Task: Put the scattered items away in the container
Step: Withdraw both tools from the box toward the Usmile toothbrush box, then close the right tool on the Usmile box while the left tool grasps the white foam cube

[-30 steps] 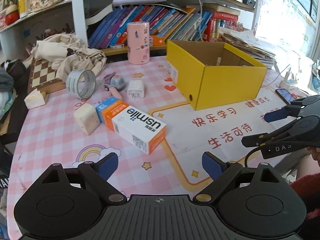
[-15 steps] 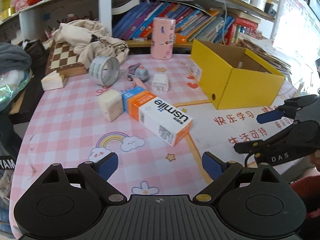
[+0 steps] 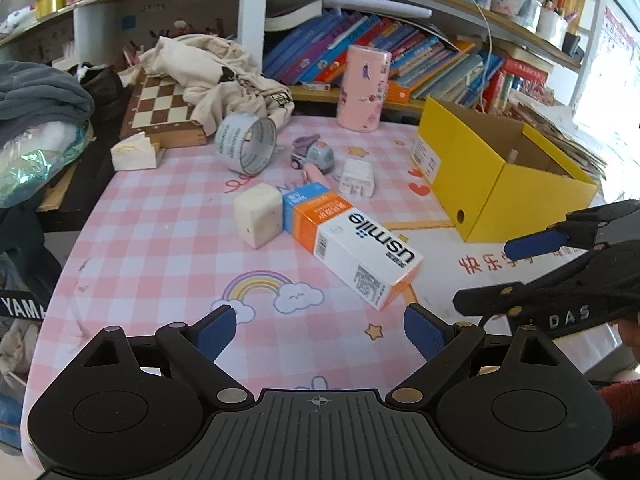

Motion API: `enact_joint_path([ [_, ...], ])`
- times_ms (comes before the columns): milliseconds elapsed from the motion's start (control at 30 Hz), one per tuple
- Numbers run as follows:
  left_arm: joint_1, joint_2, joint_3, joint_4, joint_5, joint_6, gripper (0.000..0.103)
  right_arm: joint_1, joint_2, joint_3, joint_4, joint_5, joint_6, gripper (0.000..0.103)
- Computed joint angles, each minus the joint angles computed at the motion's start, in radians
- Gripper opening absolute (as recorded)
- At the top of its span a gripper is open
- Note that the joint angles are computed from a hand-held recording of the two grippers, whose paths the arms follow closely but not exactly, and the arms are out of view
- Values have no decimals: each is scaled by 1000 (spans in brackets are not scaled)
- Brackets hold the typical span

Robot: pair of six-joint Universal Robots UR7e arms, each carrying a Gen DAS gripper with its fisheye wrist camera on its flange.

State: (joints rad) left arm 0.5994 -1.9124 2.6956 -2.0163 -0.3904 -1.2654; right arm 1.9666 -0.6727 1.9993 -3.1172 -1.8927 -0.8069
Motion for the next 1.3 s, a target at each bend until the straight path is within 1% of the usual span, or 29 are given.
enact_joint_path([
  [100, 7, 3, 0, 0, 7, -21, 93, 7, 9, 18, -53, -27, -41, 83],
  [233, 38, 53, 6, -126, 4, 42, 93, 1, 15, 36, -90, -42, -80, 83],
  [333, 58, 97, 5, -210, -4, 96, 93, -9, 17, 32, -82, -35, -93, 83],
  [400, 70, 119, 0, -240, -4, 121, 93, -14, 23, 23, -77, -30, -97, 83],
  [467, 80, 128, -10, -228, 2, 121, 93, -17, 33, 4, -61, -21, -94, 83],
  [600, 101, 120, -33, -154, 20, 68, 93, -17, 55, -40, -19, -1, -96, 82],
  [733, 134, 137, -42, -191, 17, 94, 93, -14, 81, -87, 20, 9, -108, 81],
  [867, 154, 149, -54, -187, 40, 95, 93, -11, 114, -137, 43, 17, -113, 81],
  [1000, 180, 173, -49, -294, 54, 160, 93, -11, 137, -174, 88, 22, -106, 82],
  [1067, 194, 190, -50, -339, 56, 191, 93, -14, 142, -190, 120, 42, -102, 82],
  [1200, 223, 219, -52, -442, 71, 261, 92, -10, 162, -222, 150, 55, -94, 82],
  [1300, 243, 225, -62, -469, 97, 291, 92, -5, 165, -244, 184, 67, -76, 81],
])
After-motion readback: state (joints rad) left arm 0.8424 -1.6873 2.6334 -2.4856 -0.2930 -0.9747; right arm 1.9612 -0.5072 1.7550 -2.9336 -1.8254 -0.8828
